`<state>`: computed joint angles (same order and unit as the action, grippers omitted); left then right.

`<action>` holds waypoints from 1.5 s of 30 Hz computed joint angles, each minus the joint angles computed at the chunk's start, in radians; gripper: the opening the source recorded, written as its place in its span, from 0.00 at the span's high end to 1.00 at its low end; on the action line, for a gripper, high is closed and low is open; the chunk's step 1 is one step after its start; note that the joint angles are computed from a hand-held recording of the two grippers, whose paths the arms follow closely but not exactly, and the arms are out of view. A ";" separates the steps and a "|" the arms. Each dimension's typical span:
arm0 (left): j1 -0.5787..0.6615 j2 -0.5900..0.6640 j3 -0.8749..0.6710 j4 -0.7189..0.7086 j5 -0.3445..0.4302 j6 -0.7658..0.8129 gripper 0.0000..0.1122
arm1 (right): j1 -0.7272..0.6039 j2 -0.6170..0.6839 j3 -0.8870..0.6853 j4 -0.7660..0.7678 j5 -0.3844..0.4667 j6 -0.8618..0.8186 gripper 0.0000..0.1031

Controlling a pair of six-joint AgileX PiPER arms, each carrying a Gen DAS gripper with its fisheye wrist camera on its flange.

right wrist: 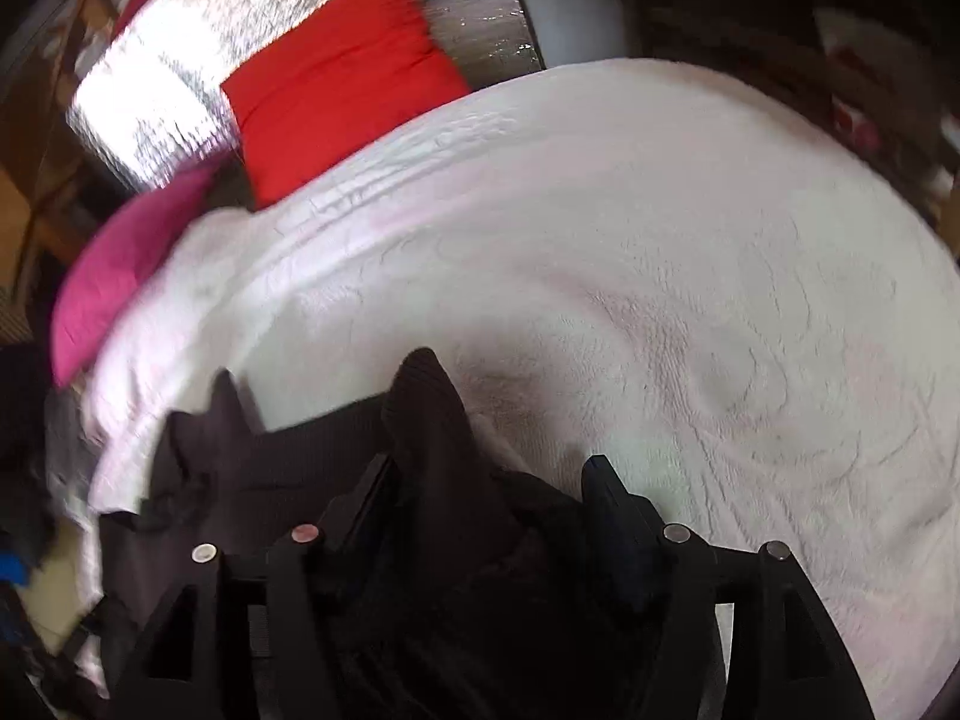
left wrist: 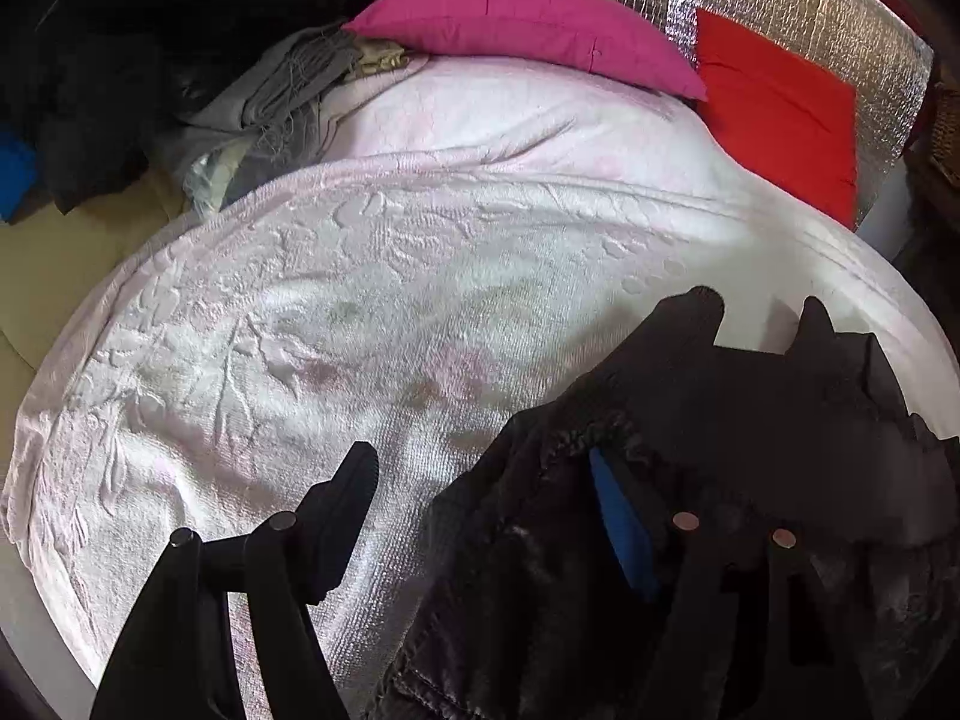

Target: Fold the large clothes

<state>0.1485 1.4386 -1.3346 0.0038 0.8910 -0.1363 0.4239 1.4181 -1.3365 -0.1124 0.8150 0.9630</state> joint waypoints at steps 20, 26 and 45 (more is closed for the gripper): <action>-0.203 -0.134 0.121 0.357 -0.131 -0.203 0.34 | 0.126 0.099 -0.108 -0.158 0.127 0.033 0.35; -0.199 -0.136 0.126 0.357 -0.127 -0.210 0.34 | 0.123 0.091 -0.108 -0.199 0.148 0.065 0.61; -0.190 -0.176 0.128 0.357 -0.085 -0.192 0.34 | 0.206 -0.140 0.010 -0.325 0.141 0.235 0.28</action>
<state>-0.0412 1.2628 -1.2062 0.3604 0.8055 -0.3286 0.6300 1.2777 -1.3269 -0.4375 0.9557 1.1977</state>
